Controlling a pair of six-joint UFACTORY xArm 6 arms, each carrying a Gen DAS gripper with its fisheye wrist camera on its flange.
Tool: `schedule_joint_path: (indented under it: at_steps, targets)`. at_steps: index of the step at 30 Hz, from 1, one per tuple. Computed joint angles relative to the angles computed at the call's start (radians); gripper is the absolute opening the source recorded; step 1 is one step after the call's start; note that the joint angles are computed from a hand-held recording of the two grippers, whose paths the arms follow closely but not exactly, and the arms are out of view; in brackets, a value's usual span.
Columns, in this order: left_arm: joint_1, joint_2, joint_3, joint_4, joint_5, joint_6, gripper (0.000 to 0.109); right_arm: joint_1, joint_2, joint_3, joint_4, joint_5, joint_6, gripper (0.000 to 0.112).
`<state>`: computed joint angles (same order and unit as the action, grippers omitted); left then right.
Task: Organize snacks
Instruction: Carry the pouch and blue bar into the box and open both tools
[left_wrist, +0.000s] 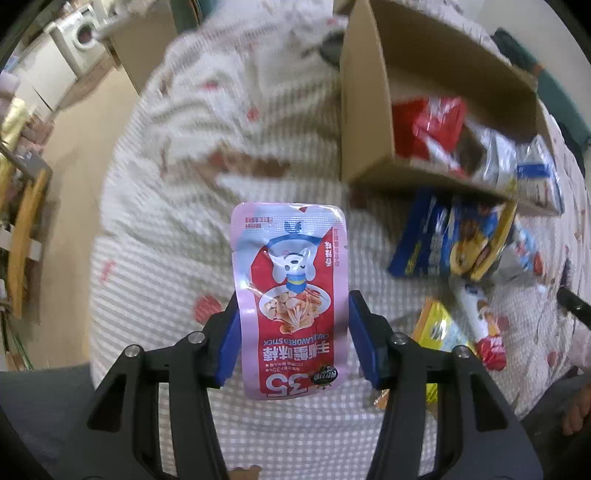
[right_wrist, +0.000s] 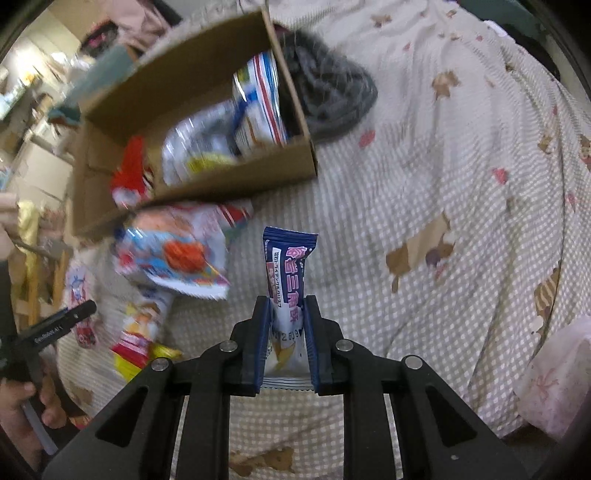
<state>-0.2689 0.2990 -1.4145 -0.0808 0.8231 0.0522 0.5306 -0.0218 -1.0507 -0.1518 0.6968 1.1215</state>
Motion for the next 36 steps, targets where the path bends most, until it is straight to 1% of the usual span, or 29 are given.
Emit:
schedule_joint_path:
  at_steps: [1,4,6,8,9,10,11,13,15,16,17,19,22,26,30,33,36]
  targets:
    - [0.000,-0.021,0.019,-0.005,-0.024,-0.001,0.049,-0.002,-0.023,0.017,-0.032,-0.026,0.020,0.019]
    - [0.006,-0.056,0.024,-0.028,-0.052,0.014,0.049,-0.008,-0.082,0.056,-0.117,-0.097,0.069,0.019]
    - [0.011,-0.071,0.011,-0.062,-0.049,0.032,0.049,-0.007,-0.099,0.062,-0.154,-0.133,0.083,0.019]
    - [0.006,-0.092,0.010,-0.075,-0.063,0.041,0.049,-0.005,-0.102,0.058,-0.180,-0.159,0.084,0.019]
    - [0.003,-0.094,-0.012,-0.070,-0.036,0.046,0.049,-0.005,-0.110,0.059,-0.189,-0.173,0.080,0.019]
    - [0.010,-0.061,-0.075,-0.077,-0.031,0.065,0.049,0.005,-0.104,0.047,-0.194,-0.178,0.084,0.019]
    - [0.009,-0.039,-0.118,-0.080,-0.010,0.075,0.049,0.003,-0.108,0.042,-0.170,-0.181,0.071,0.019]
    - [0.000,-0.024,-0.163,-0.088,0.011,0.084,0.049,-0.003,-0.098,0.019,-0.135,-0.230,0.059,0.019]
    - [-0.010,0.006,-0.223,-0.108,0.044,0.092,0.049,-0.002,-0.064,-0.044,-0.133,-0.212,0.042,0.019]
    - [-0.017,0.033,-0.267,-0.115,0.060,0.097,0.049,-0.009,-0.050,-0.075,-0.100,-0.223,0.002,0.019]
    - [-0.022,0.053,-0.299,-0.116,0.067,0.098,0.049,-0.012,-0.022,-0.104,-0.087,-0.241,-0.019,0.019]
    - [-0.038,0.101,-0.383,-0.108,0.087,0.096,0.049,-0.014,0.077,-0.213,-0.090,-0.248,-0.046,0.019]
    - [-0.056,0.175,-0.500,-0.086,0.114,0.084,0.049,-0.031,0.167,-0.311,-0.058,-0.253,-0.117,0.019]
    - [-0.072,0.295,-0.684,-0.045,0.164,0.058,0.049,-0.055,0.252,-0.386,0.010,-0.277,-0.192,0.019]
    - [-0.085,0.425,-0.863,-0.004,0.226,0.039,0.049,-0.072,0.327,-0.437,0.111,-0.294,-0.282,0.019]
    - [-0.089,0.486,-0.936,0.004,0.257,0.027,0.049,-0.074,0.367,-0.452,0.157,-0.316,-0.327,0.019]
    - [-0.096,0.500,-0.921,0.018,0.237,0.026,0.049,-0.075,0.396,-0.457,0.216,-0.340,-0.370,0.019]
